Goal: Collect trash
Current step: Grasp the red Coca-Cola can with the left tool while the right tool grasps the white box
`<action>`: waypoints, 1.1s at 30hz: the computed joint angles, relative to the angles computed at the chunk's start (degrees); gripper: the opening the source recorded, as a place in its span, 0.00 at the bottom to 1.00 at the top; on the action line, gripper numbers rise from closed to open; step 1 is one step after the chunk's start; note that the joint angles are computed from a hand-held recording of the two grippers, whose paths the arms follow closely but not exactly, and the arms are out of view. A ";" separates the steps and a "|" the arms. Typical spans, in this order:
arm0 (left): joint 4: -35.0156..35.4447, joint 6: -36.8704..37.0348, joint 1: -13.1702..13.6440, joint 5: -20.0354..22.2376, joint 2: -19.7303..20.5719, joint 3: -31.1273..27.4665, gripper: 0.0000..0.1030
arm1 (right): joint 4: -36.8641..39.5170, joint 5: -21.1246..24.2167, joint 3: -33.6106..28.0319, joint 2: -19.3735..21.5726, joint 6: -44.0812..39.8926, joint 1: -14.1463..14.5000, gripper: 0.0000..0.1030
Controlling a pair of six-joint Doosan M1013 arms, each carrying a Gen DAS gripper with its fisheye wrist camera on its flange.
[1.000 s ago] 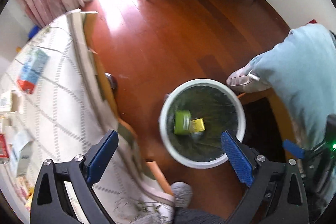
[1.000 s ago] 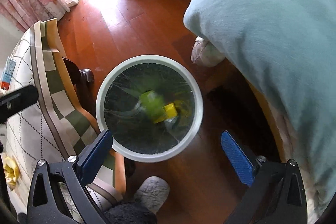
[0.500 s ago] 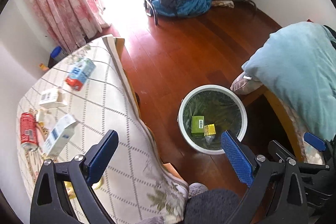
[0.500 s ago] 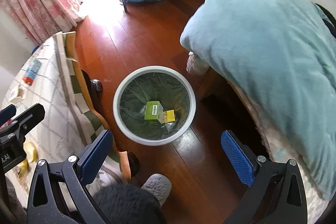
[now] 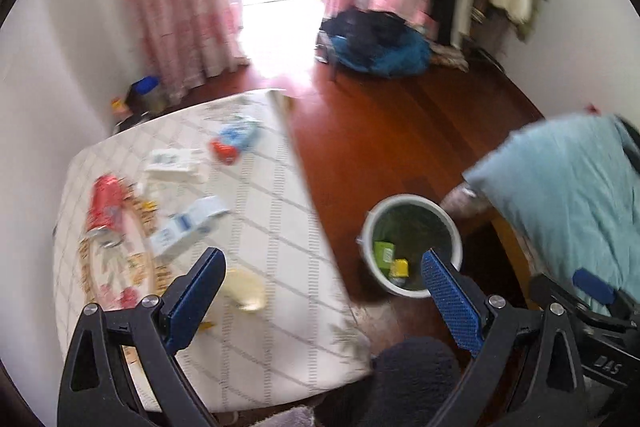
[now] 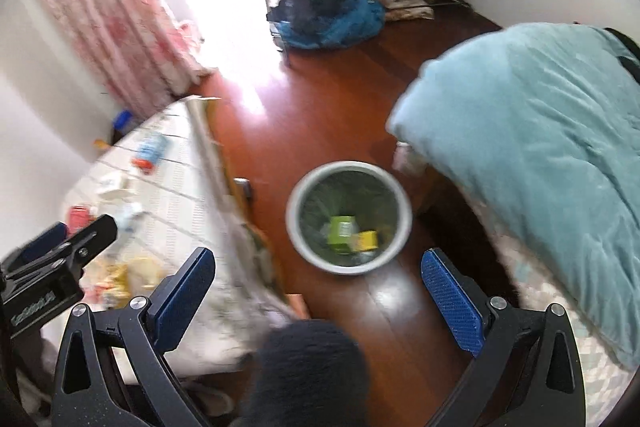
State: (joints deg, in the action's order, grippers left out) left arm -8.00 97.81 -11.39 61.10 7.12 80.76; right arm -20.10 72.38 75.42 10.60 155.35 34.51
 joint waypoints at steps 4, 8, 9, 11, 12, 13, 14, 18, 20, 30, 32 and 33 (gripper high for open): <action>4.78 -4.65 4.89 -1.02 0.74 -0.84 0.97 | 6.53 -3.49 -4.45 3.58 -4.91 0.01 1.00; 12.93 -11.24 9.83 -0.10 3.79 -1.96 0.97 | 15.09 -4.26 -11.08 10.45 -9.71 -0.14 1.00; 14.03 -12.07 10.45 0.12 4.30 -2.02 0.97 | 16.58 -4.31 -12.22 11.82 -10.09 -0.08 1.00; 17.52 -14.31 12.32 1.53 6.62 -3.08 0.97 | 20.57 -4.54 -15.52 15.60 -10.58 -0.04 1.00; 18.31 -14.73 13.01 2.42 7.71 -3.83 0.97 | 22.40 -4.23 -17.64 17.92 -10.58 0.03 1.00; 19.09 -15.05 13.96 3.73 9.32 -5.02 0.97 | 23.83 -3.92 -18.98 19.50 -10.57 -0.07 1.00; 19.54 -15.33 14.54 4.51 10.47 -5.98 0.97 | 25.28 -3.55 -21.05 21.59 -10.17 -0.03 0.99; 19.33 -15.14 16.03 6.83 14.66 -10.13 0.97 | 28.13 -0.64 -31.06 29.97 -6.73 0.12 0.82; 18.31 -13.85 16.49 8.44 16.83 -12.71 0.97 | 29.28 0.86 -35.57 33.69 -4.54 0.14 0.82; 10.91 -7.25 16.64 17.98 26.68 -23.62 0.97 | 28.00 8.86 -50.95 44.18 -2.01 0.27 0.55; 9.39 -5.97 16.37 19.15 27.65 -24.21 0.97 | 28.41 11.80 -54.06 45.63 -4.14 0.14 0.51; 8.60 -5.46 16.28 19.52 27.94 -24.24 0.96 | 28.95 13.93 -56.21 46.66 -5.71 -0.07 0.49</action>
State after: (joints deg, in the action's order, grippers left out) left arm 0.59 92.35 4.89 80.61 35.06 56.52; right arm 8.84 86.31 19.20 57.26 149.64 34.44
